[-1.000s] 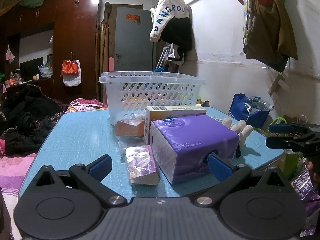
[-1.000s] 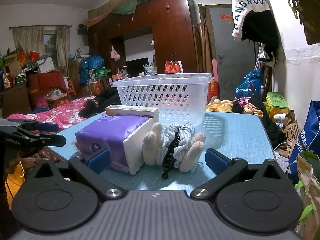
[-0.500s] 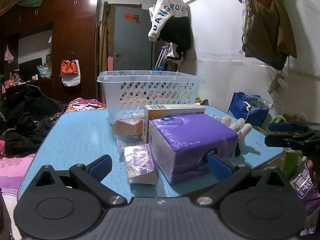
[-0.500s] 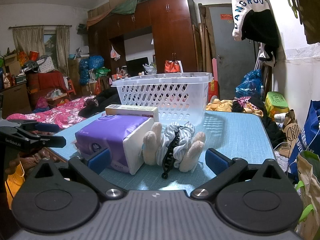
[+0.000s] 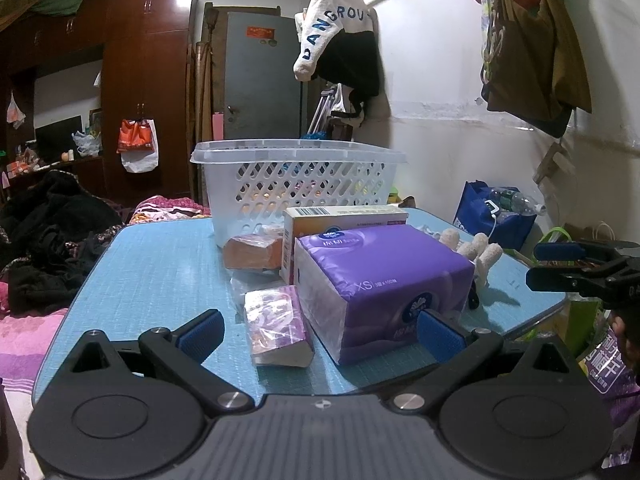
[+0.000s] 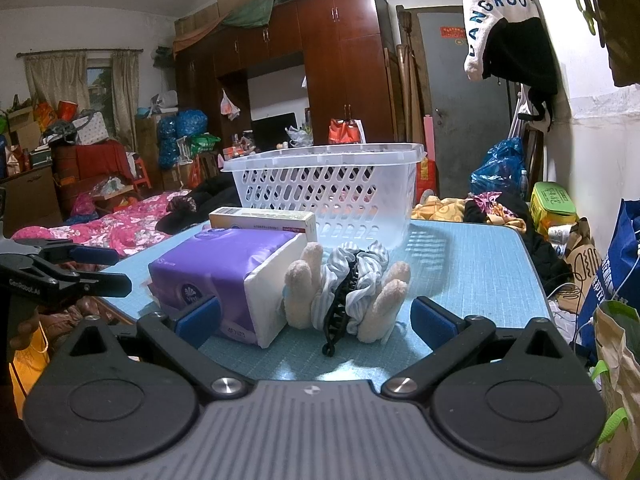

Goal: Organize objects

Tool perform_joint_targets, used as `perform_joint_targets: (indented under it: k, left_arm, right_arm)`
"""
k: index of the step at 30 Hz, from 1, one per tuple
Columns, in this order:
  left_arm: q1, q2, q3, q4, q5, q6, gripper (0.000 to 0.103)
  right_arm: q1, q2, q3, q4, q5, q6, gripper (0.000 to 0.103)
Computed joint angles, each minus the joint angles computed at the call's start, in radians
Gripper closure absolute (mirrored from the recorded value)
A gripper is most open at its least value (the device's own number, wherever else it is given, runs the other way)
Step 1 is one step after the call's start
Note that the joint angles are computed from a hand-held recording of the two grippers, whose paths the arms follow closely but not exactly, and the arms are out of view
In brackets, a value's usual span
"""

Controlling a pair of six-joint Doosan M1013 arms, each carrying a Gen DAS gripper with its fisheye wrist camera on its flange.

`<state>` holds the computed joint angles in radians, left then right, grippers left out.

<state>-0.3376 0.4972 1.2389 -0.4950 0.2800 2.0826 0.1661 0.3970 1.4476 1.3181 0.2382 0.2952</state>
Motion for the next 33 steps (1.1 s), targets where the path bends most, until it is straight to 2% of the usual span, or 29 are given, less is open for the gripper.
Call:
perform_joint_targets:
  k: [21,28,33]
  left_arm:
    - [-0.003,-0.003,0.006,-0.013,0.0,0.031,0.0]
    - [-0.001,-0.007,0.013,-0.105,-0.01,0.125,0.0]
    - [-0.001,-0.009,0.02,-0.168,-0.021,0.192,0.0]
  right_arm:
    - [0.0,0.003,-0.002,-0.018,0.0,0.017,0.0]
    - [-0.002,0.004,-0.002,-0.022,0.001,0.022,0.0]
    - [-0.003,0.005,-0.009,-0.082,0.001,0.082,0.0]
